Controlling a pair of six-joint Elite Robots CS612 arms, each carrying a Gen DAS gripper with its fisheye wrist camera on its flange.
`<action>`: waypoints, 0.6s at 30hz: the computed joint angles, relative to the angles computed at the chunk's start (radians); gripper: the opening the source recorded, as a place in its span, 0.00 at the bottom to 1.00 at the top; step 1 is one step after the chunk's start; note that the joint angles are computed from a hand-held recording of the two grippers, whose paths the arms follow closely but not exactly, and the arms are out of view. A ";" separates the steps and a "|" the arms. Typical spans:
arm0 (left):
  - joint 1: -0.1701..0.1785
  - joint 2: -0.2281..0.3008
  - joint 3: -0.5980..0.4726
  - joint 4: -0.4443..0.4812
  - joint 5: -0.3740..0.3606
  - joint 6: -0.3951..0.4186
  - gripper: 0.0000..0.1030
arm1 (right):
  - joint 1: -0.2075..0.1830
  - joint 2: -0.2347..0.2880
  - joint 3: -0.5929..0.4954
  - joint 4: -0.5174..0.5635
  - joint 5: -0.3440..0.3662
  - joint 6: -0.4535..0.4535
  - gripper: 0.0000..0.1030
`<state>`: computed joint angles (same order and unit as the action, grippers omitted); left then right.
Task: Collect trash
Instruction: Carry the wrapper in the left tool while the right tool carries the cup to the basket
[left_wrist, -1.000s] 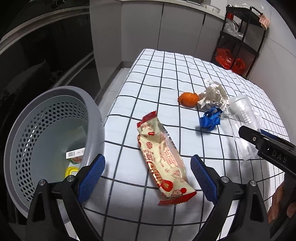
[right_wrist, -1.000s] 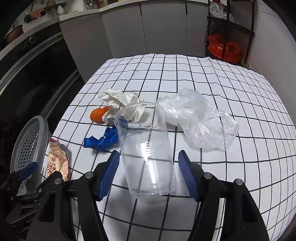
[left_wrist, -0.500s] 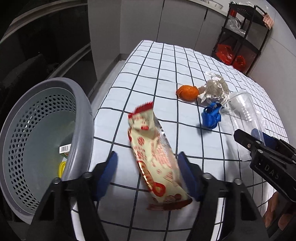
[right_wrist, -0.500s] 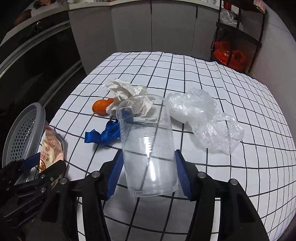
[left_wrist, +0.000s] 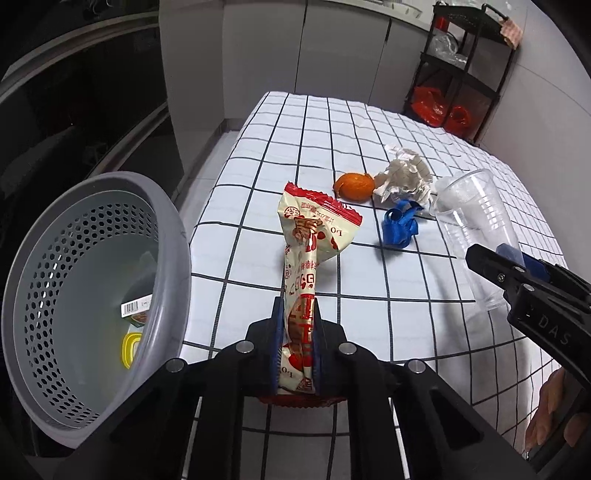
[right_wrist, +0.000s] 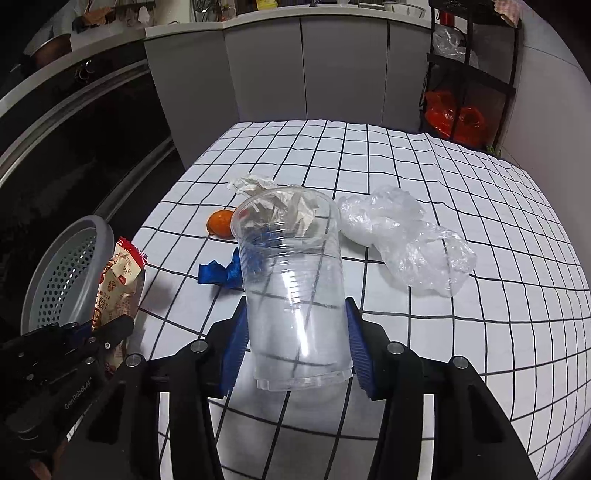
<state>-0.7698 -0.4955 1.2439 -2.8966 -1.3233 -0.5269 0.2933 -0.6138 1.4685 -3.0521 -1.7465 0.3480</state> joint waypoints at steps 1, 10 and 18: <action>-0.001 -0.006 0.010 -0.013 0.003 0.004 0.13 | -0.001 -0.005 0.009 -0.010 0.001 0.004 0.47; -0.022 -0.061 0.105 -0.165 0.125 0.078 0.13 | 0.014 -0.042 0.063 -0.109 0.000 0.037 0.47; -0.006 -0.126 0.194 -0.234 0.215 0.062 0.13 | 0.054 -0.040 0.026 -0.170 0.040 0.017 0.47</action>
<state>-0.7754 -0.6212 1.4380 -3.1303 -1.1084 -0.4654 0.3472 -0.6536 1.4950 -3.2220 -1.7066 0.3652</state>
